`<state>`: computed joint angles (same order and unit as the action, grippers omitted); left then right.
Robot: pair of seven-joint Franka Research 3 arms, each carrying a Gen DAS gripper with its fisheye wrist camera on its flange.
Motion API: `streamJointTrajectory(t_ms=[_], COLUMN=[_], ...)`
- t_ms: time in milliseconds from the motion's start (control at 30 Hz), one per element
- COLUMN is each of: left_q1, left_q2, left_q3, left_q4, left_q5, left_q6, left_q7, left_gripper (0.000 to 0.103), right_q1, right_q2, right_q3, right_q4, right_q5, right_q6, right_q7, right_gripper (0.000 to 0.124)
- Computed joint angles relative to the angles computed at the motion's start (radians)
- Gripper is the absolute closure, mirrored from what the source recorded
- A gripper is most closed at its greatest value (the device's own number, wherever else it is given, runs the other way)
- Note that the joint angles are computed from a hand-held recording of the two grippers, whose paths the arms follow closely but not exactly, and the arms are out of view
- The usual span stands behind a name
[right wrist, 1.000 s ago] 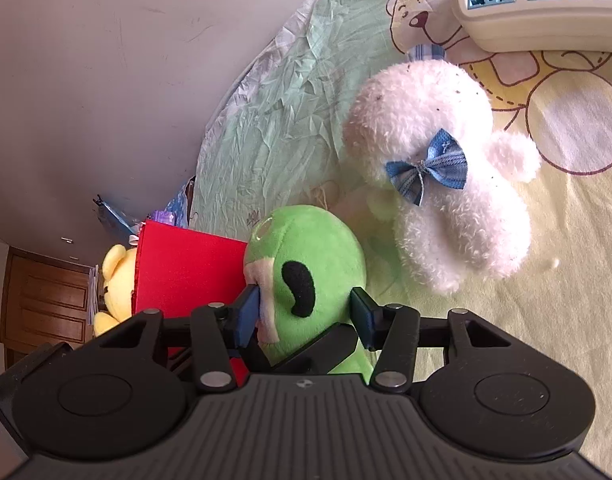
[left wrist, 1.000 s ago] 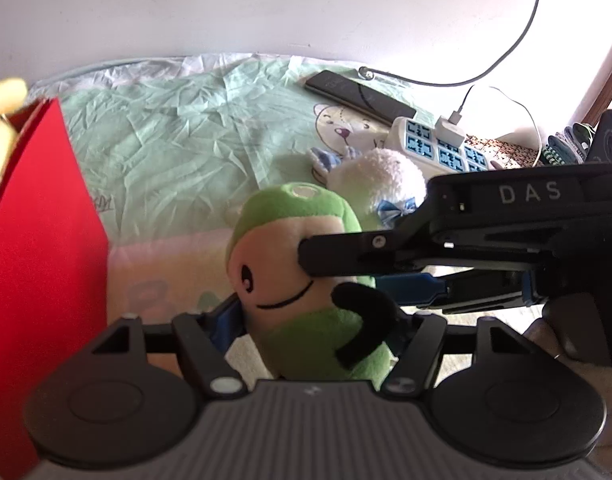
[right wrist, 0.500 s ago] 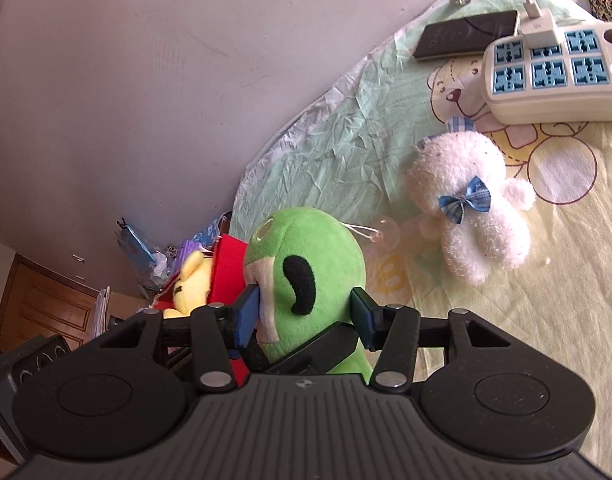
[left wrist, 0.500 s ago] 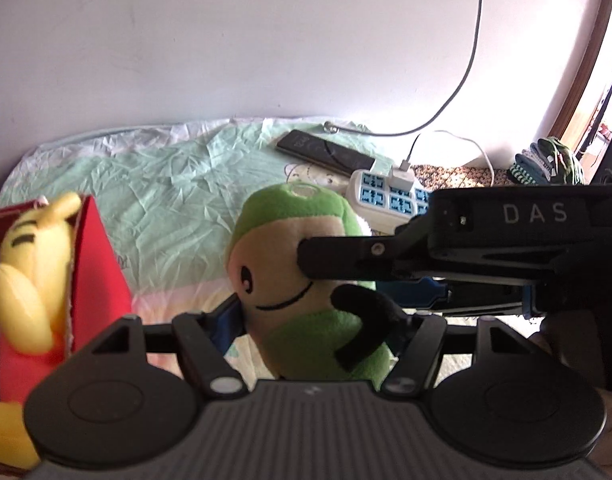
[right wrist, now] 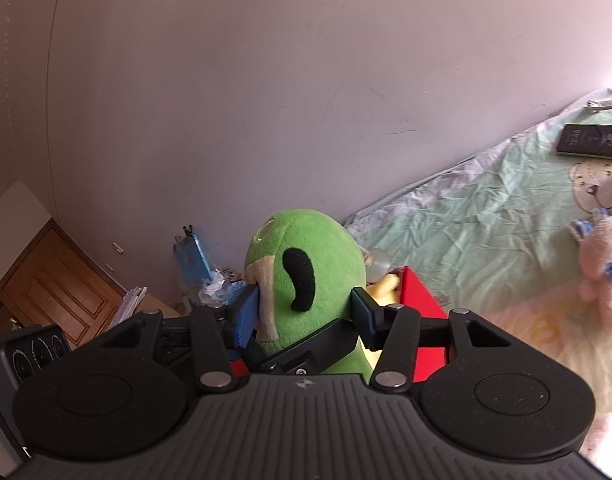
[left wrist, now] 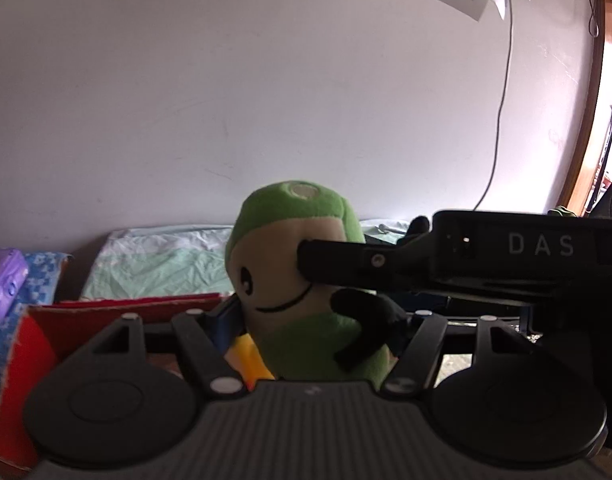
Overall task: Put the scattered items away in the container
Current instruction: 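Lift the green pear plush with the right tool and carry it over the red box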
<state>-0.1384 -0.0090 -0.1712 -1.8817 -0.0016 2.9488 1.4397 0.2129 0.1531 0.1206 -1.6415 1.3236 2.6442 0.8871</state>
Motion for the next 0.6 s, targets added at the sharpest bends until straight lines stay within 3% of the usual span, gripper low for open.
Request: streamJointTrajectory(t_ms=[267, 433, 600], left_q1=[0.038, 0.081, 0.153], left_q2=[-0.043, 0.018, 0.094], left_q3=[0.084, 0.095, 0.063], left_q4=[-0.047, 0.012, 0.076], left_q5=[-0.196, -0.350, -0.397], left_q6=[-0.018, -0.110, -0.220], left_q7=[0.229, 0.411, 0.490], left_gripper=[0.034, 0.034, 0.034], right_q1=[0.083, 0.131, 0.210], right_q2=[0.168, 0.280, 0.347], right_q3=[0.080, 0.099, 0.034], right_q4=[0.170, 0.256, 0.293], right_q5=[-0.057, -0.223, -0.476], right_q6=[0.104, 0.173, 0.192], right_q7=[-0.005, 0.143, 0.406], right_gripper=[0.070, 0.071, 0.072])
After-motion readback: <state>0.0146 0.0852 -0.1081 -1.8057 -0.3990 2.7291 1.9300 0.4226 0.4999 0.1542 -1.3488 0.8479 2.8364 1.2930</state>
